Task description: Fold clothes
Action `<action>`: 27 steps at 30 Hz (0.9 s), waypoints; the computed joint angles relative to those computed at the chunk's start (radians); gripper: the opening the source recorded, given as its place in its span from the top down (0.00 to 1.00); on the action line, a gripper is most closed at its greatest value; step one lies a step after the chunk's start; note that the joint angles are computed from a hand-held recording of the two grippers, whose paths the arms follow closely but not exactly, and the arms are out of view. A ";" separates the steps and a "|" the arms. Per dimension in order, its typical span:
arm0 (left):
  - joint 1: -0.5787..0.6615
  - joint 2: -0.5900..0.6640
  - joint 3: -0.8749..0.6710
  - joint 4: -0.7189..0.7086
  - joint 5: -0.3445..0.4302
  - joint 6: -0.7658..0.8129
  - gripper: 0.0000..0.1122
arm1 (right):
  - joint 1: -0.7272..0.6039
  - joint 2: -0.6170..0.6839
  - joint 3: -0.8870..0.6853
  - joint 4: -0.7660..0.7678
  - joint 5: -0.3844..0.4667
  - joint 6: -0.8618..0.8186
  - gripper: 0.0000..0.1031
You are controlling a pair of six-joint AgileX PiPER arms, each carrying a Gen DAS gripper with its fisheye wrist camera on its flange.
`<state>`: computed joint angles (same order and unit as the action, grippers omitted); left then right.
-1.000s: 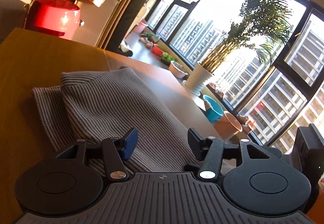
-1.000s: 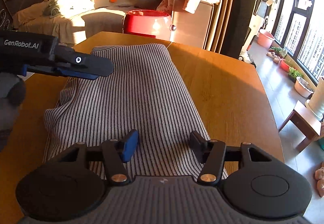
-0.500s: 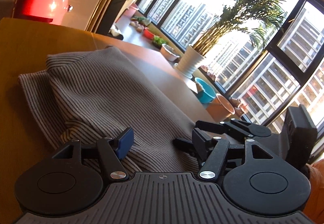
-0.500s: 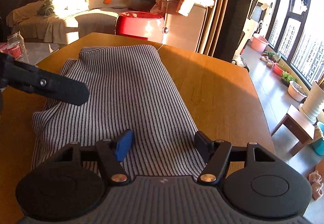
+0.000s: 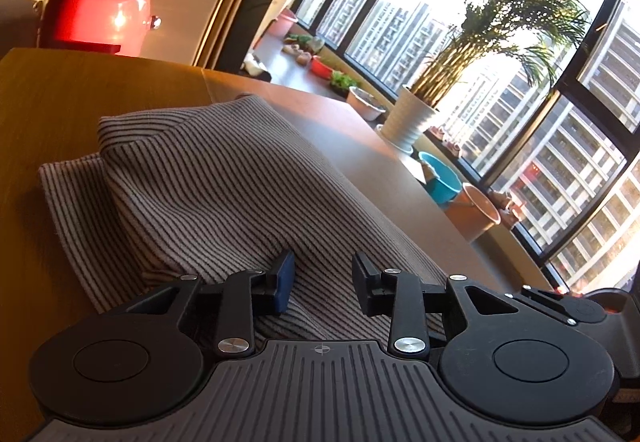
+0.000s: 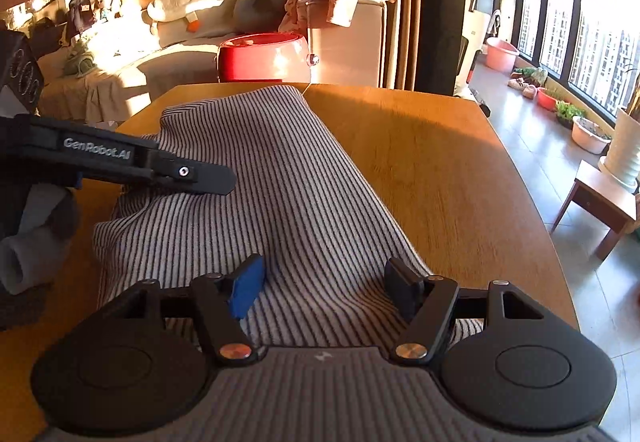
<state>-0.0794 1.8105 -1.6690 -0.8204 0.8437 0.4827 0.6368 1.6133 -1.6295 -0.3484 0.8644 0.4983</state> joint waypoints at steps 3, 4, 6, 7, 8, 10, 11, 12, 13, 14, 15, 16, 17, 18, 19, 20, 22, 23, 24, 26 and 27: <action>0.007 0.035 -0.056 0.013 0.017 -0.050 0.71 | 0.016 -0.029 0.014 0.049 0.012 -0.047 0.35; 0.008 0.046 -0.077 0.020 0.024 -0.070 0.71 | 0.019 -0.039 0.015 0.080 0.017 -0.090 0.35; 0.004 0.049 -0.091 0.043 0.026 -0.095 0.71 | 0.026 -0.062 0.014 0.114 0.026 -0.168 0.35; -0.004 0.043 -0.089 0.062 0.020 -0.104 0.71 | 0.030 -0.074 0.013 0.125 0.030 -0.206 0.36; -0.012 0.035 -0.084 0.080 0.013 -0.109 0.69 | 0.032 -0.089 0.015 0.136 0.030 -0.242 0.37; -0.028 0.022 -0.076 0.116 -0.002 -0.123 0.67 | 0.026 -0.117 0.027 0.165 0.017 -0.292 0.39; -0.035 0.014 -0.072 0.132 -0.007 -0.131 0.65 | 0.023 -0.122 0.030 0.176 0.017 -0.309 0.39; -0.042 0.007 -0.068 0.149 -0.011 -0.140 0.63 | 0.021 -0.118 0.036 0.182 0.025 -0.318 0.39; -0.047 -0.001 -0.064 0.164 -0.013 -0.146 0.61 | 0.019 -0.113 0.042 0.187 0.033 -0.326 0.39; -0.052 -0.009 -0.060 0.179 -0.015 -0.153 0.59 | 0.016 -0.111 0.049 0.192 0.036 -0.333 0.39; -0.056 -0.017 -0.054 0.192 -0.017 -0.158 0.58 | 0.013 -0.115 0.056 0.197 0.027 -0.338 0.39; -0.059 -0.025 -0.049 0.206 -0.019 -0.164 0.56 | 0.009 -0.119 0.063 0.202 0.018 -0.344 0.38; -0.062 -0.033 -0.044 0.219 -0.021 -0.173 0.55 | 0.007 -0.122 0.069 0.206 0.012 -0.349 0.38; -0.064 -0.041 -0.040 0.230 -0.022 -0.182 0.55 | 0.007 -0.125 0.072 0.206 0.013 -0.354 0.38; -0.066 -0.052 -0.034 0.243 -0.023 -0.192 0.53 | 0.007 -0.127 0.073 0.205 0.013 -0.360 0.38; -0.069 -0.065 -0.027 0.257 -0.023 -0.204 0.51 | 0.008 -0.128 0.072 0.205 0.014 -0.366 0.38; -0.073 -0.103 -0.002 0.297 -0.020 -0.234 0.49 | -0.001 -0.125 0.052 0.219 0.018 -0.387 0.38; -0.074 -0.123 0.009 0.319 -0.014 -0.252 0.46 | -0.010 -0.119 0.036 0.221 0.014 -0.390 0.38; -0.073 -0.146 0.021 0.335 -0.006 -0.265 0.46 | -0.014 -0.107 0.018 0.199 0.006 -0.375 0.39; -0.053 -0.178 0.040 0.308 0.042 -0.251 0.50 | -0.023 -0.082 -0.017 0.160 -0.012 -0.349 0.47; -0.040 -0.189 0.046 0.287 0.074 -0.240 0.51 | -0.034 -0.063 -0.034 0.165 -0.019 -0.354 0.55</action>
